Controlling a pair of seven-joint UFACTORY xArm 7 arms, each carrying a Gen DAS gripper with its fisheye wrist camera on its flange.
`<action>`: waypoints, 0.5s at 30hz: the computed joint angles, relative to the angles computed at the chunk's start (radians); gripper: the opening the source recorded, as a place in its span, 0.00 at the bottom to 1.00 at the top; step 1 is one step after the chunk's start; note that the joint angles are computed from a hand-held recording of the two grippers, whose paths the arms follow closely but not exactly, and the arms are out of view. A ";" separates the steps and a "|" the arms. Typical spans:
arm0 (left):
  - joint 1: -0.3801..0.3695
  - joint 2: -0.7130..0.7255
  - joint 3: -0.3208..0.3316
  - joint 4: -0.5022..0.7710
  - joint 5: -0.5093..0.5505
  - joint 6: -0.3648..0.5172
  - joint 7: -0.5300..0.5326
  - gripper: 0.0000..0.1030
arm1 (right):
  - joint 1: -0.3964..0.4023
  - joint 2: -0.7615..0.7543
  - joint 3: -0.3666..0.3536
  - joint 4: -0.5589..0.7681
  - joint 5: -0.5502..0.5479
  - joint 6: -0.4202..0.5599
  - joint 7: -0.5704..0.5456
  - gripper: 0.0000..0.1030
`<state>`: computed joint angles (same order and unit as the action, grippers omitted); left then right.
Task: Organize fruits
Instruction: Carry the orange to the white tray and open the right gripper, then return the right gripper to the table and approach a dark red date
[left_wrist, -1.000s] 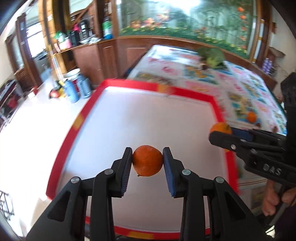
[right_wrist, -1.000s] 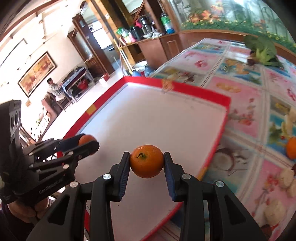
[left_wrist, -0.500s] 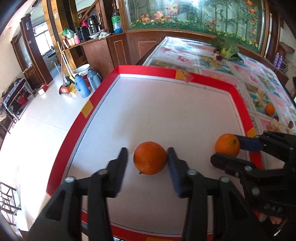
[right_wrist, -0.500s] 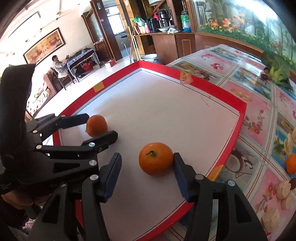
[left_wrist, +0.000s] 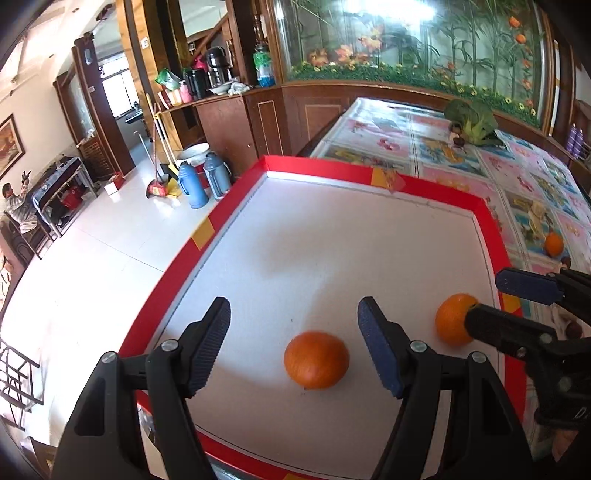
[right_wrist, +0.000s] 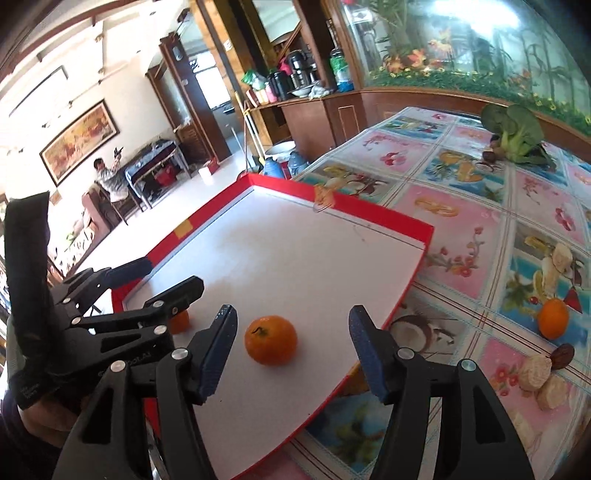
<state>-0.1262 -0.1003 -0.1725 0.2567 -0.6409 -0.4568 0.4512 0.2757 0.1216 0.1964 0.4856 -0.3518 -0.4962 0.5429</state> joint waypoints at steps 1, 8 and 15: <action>-0.002 -0.008 -0.009 0.000 -0.021 -0.002 0.008 0.72 | -0.007 0.000 0.000 -0.001 -0.009 -0.005 0.014 0.61; -0.020 -0.046 -0.077 0.009 -0.165 -0.017 0.087 0.76 | 0.022 -0.024 -0.015 -0.025 0.100 -0.022 -0.036 0.61; -0.018 -0.127 -0.159 0.016 -0.306 0.030 0.169 0.78 | 0.055 -0.049 -0.028 -0.068 0.270 -0.098 -0.130 0.61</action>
<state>-0.1444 -0.2270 -0.3311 0.2727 -0.9473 -0.4266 0.6204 0.3304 0.0730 0.1686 0.4175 -0.0823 -0.5942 0.4128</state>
